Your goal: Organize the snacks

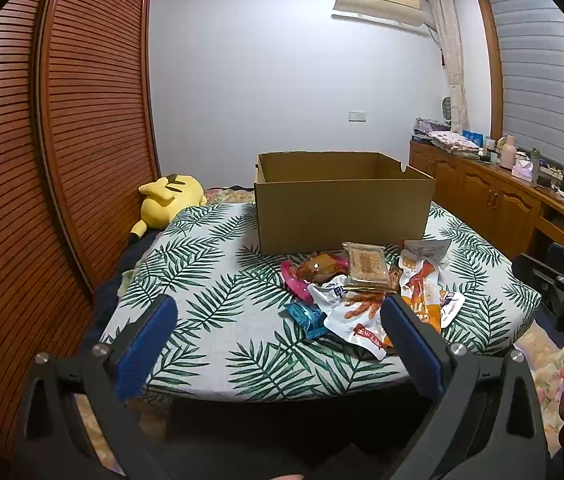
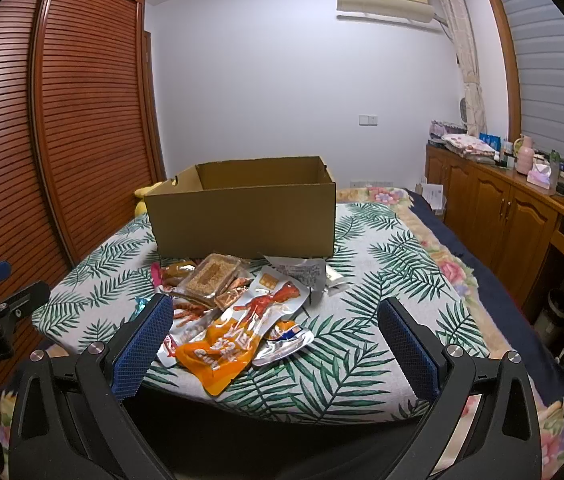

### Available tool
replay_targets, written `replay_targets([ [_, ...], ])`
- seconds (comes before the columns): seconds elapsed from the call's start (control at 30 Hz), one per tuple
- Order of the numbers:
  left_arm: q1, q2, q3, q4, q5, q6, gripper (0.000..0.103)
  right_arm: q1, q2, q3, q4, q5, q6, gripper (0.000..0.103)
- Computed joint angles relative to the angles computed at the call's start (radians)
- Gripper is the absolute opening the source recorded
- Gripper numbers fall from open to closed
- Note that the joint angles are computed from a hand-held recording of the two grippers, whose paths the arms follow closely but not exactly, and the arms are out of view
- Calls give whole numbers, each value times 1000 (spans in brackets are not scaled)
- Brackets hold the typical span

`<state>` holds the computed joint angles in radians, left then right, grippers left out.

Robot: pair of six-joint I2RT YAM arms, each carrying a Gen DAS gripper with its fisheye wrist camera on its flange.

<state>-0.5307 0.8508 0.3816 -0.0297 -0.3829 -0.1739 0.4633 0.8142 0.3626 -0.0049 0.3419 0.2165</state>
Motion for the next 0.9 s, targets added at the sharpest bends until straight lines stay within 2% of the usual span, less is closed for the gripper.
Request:
replay_targets([
  [0.9,-7,-7,11,-9,-2,1,103,-2,-13,-2,-8,-1,0,103],
])
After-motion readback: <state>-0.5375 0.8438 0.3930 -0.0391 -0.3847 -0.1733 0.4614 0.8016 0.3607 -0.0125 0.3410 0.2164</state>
